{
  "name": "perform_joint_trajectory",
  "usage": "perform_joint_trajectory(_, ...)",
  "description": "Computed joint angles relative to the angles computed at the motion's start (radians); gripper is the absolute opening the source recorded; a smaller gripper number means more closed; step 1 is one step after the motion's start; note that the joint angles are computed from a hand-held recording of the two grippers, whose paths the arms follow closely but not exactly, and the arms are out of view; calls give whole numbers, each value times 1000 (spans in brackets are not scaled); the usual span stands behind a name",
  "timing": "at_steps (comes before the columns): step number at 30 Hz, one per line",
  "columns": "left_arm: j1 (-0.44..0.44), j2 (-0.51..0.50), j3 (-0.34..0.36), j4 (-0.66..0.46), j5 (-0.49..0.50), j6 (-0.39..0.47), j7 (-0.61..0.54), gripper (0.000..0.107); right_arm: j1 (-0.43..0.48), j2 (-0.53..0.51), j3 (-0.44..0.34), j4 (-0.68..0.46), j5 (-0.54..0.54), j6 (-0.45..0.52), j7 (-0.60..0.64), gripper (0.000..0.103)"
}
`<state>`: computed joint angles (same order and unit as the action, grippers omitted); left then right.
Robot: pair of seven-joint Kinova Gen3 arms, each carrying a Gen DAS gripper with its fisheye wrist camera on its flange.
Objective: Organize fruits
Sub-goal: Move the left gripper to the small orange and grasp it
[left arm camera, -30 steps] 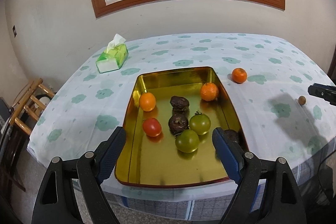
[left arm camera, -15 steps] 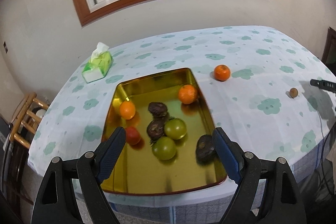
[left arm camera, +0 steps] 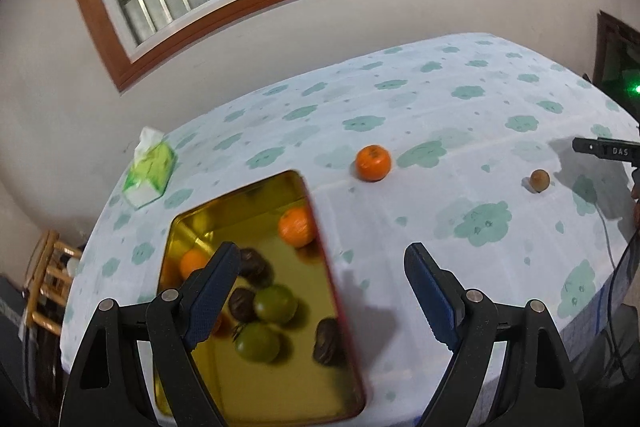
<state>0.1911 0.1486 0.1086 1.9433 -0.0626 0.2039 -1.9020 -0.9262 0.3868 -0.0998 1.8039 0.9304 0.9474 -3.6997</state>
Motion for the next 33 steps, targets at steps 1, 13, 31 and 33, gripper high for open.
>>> perform_joint_trajectory(1, 24, 10, -13, -12, -23, 5, 19, 84, 0, -5, 2, 10, 8, -11, -10, 89)
perform_joint_trajectory(13, 108, 162, -5, -233, -48, 140, 55, 84, 7, -37, -12, 79, 97, -74, -124, 95)
perform_joint_trajectory(31, 68, 451, 34, -682, 111, 491, 21, 82, 31, -61, -35, 135, 188, -127, -222, 100)
perform_joint_trajectory(33, 99, 489, 5, -738, 83, 534, 46, 80, 34, -61, -37, 138, 193, -132, -226, 101)
